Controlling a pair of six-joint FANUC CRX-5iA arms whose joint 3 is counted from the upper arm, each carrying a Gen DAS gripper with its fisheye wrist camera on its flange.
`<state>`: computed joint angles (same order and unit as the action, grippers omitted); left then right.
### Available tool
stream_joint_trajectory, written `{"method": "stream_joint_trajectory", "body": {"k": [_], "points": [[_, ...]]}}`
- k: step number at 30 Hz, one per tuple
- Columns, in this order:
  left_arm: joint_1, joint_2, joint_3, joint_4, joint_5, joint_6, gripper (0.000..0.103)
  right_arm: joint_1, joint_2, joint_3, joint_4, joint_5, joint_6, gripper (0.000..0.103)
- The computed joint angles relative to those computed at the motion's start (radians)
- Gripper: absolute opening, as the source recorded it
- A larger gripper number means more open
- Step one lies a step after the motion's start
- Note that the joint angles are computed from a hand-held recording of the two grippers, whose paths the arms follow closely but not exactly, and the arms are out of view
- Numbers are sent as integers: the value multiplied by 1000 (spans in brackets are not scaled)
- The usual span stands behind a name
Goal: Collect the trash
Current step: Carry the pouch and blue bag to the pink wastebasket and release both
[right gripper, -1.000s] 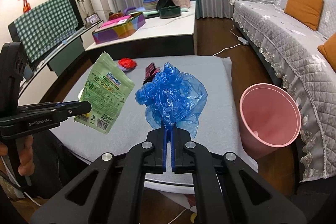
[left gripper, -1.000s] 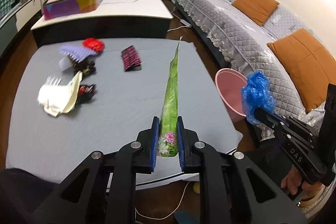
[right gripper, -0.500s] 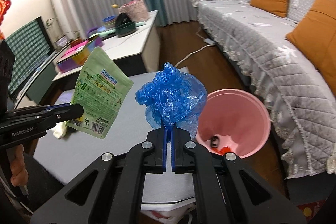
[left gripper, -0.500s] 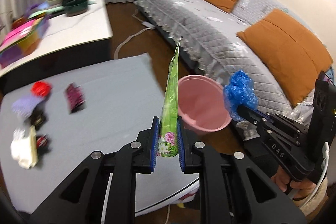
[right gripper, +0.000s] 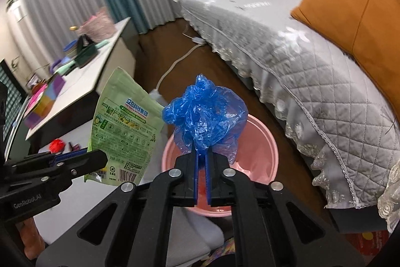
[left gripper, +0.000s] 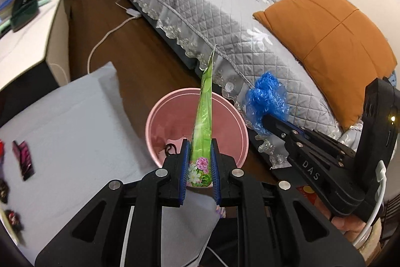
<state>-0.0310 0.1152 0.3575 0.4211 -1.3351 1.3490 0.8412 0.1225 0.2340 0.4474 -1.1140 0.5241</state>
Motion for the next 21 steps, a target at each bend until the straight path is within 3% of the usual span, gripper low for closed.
{"method": "stream_joint_trajectory", "body": {"k": [13, 17, 19, 20, 21], "points": [[-55, 174, 118, -18, -9, 39, 17, -90, 92, 91, -142, -47, 128, 7], [-57, 205, 137, -32, -16, 54, 11, -99, 114, 108, -144, -68, 131, 8], [-55, 218, 143, -29, -20, 66, 13, -105, 121, 112, -144, -76, 128, 16], [-54, 223, 145, -26, -21, 71, 24, -108, 125, 113, -143, -78, 124, 37], [-54, 230, 155, -32, -27, 83, 54, -111, 127, 111, -140, -77, 112, 63]]}}
